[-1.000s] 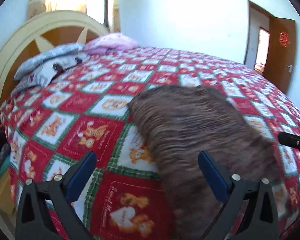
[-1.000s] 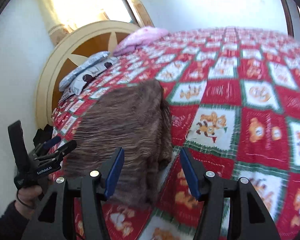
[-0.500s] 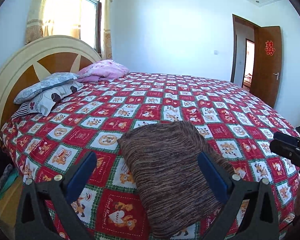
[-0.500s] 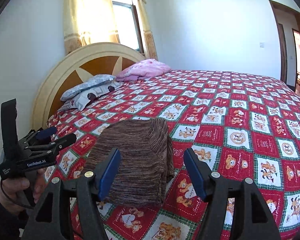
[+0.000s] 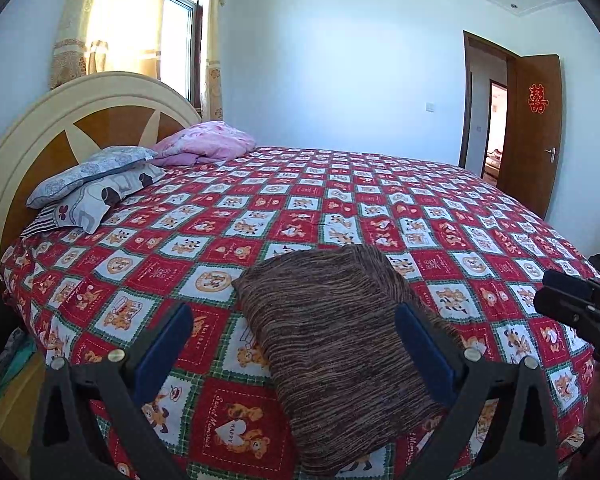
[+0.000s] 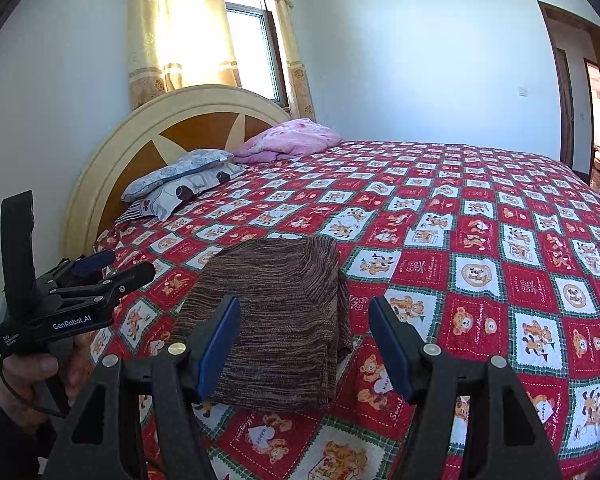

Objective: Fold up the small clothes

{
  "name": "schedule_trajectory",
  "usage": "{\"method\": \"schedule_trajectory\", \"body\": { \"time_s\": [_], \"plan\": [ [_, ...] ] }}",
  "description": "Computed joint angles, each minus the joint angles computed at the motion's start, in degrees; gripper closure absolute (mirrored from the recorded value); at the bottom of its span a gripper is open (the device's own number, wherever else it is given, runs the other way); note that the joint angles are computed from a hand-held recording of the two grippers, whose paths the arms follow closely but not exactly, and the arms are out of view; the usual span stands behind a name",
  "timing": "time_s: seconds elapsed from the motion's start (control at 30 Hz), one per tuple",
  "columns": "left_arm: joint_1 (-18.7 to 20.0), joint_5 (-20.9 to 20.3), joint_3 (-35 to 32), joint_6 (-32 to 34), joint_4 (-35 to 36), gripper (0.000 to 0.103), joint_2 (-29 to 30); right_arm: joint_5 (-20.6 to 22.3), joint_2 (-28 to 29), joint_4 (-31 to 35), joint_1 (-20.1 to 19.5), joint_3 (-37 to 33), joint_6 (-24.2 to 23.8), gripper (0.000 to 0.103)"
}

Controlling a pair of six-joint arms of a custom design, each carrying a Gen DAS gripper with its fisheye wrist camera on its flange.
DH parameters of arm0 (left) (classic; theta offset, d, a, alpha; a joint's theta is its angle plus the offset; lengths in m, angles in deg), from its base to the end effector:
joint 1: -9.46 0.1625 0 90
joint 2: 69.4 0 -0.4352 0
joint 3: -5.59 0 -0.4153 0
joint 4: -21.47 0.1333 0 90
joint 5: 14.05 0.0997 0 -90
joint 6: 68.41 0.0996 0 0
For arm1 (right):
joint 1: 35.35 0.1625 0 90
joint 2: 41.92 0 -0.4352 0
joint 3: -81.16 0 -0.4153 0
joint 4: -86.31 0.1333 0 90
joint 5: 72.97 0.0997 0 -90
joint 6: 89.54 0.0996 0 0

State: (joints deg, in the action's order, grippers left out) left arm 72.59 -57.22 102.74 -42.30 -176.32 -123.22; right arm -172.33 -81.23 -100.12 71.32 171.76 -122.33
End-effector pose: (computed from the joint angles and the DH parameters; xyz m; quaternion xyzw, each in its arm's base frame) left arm -0.1162 -0.6849 0.2894 0.1566 0.7893 -0.4916 0.3329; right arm 0.3234 -0.6719 0.1155 0.3566 -0.8490 0.3682 0.1282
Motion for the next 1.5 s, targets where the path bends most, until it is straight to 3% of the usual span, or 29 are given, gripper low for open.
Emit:
{"method": "schedule_trajectory", "body": {
  "time_s": [1.03,1.5],
  "plan": [
    [-0.6,0.5,0.0,-1.0,0.9,0.0,0.2,-0.5,0.6,0.0,0.6,0.6,-0.4,0.035],
    [-0.8,0.2,-0.1,-0.2,2.6,0.0,0.2,0.7,0.1,-3.5,0.9,2.0,-1.5,0.034]
  ]
}}
